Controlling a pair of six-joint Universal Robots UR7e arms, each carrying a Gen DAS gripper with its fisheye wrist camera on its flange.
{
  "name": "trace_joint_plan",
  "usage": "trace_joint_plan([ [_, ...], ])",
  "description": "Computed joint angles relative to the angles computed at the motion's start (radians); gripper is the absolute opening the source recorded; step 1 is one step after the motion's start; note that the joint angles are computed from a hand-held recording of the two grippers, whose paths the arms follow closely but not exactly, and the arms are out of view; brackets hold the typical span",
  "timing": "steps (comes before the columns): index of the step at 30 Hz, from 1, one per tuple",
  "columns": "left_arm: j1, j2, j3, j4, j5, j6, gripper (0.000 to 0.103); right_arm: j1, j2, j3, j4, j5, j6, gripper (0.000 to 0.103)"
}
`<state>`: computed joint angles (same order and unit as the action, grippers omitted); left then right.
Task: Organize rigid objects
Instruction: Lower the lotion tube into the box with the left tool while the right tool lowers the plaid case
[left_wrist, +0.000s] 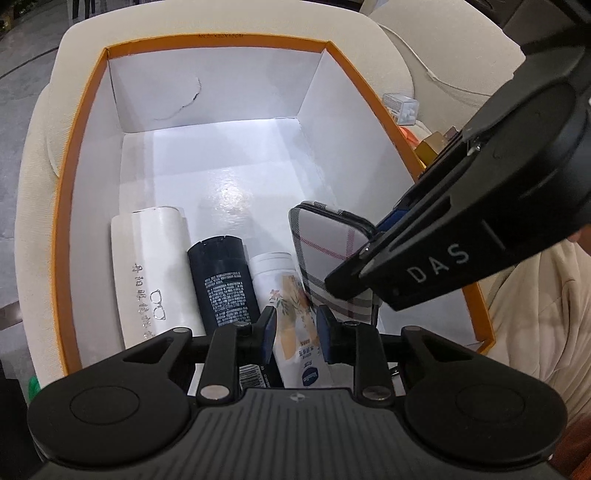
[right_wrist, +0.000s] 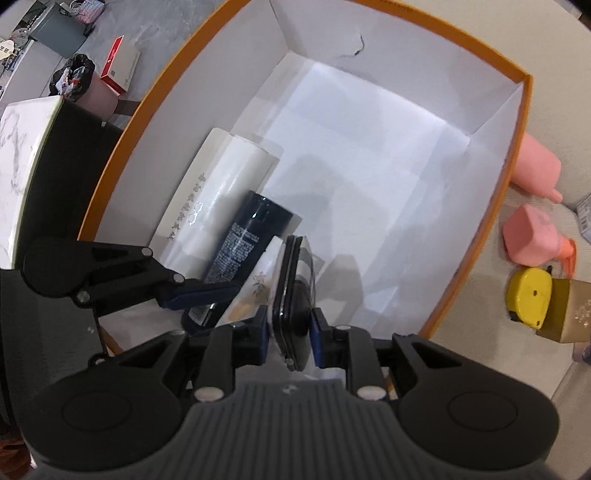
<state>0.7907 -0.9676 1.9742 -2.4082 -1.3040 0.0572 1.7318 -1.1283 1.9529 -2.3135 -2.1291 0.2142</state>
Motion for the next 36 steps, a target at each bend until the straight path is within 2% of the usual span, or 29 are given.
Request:
trace_joint_plan([
  [3, 0.002, -0.005, 0.006, -0.014, -0.002, -0.010, 0.030, 0.018, 0.008, -0.005, -0.008, -0.045, -0.018, 0.025],
  [5, 0.001, -0.008, 0.009, -0.021, -0.003, -0.017, 0.030, 0.018, -0.001, -0.002, -0.036, -0.027, -0.028, 0.030],
  [7, 0.000, -0.009, 0.012, -0.028, -0.001, -0.022, 0.030, 0.014, -0.009, 0.004, -0.069, -0.003, -0.032, 0.030],
  [9, -0.001, -0.008, 0.011, -0.033, 0.001, -0.029, 0.030, 0.013, -0.001, 0.005, -0.097, -0.019, -0.037, 0.030],
  [11, -0.001, -0.007, 0.010, -0.037, 0.004, -0.038, 0.030, 0.005, 0.015, 0.004, -0.114, -0.040, -0.039, 0.020],
  [13, 0.002, -0.008, 0.009, -0.041, -0.001, -0.038, 0.030, -0.005, 0.026, -0.003, -0.101, -0.049, -0.020, 0.019],
  [15, 0.006, -0.001, 0.003, -0.045, -0.006, -0.039, 0.030, -0.011, 0.024, -0.003, -0.118, -0.042, -0.040, 0.020],
  [18, 0.009, 0.018, -0.011, -0.040, -0.003, -0.043, 0.030, 0.004, 0.046, -0.017, -0.180, -0.120, -0.102, 0.022],
  [21, 0.009, 0.037, -0.026, -0.039, -0.001, -0.046, 0.030, 0.009, 0.087, -0.041, -0.224, -0.203, -0.184, 0.031],
  [26, 0.008, 0.048, -0.041, -0.014, 0.006, -0.033, 0.030, -0.013, 0.131, -0.078, -0.191, -0.227, -0.240, 0.031],
  [33, 0.005, 0.065, -0.061, 0.019, 0.023, -0.025, 0.030, -0.045, 0.156, -0.105, -0.139, -0.199, -0.236, 0.029],
  [36, 0.002, 0.068, -0.063, 0.025, 0.036, -0.018, 0.030, -0.045, 0.165, -0.098, -0.146, -0.217, -0.254, 0.030],
])
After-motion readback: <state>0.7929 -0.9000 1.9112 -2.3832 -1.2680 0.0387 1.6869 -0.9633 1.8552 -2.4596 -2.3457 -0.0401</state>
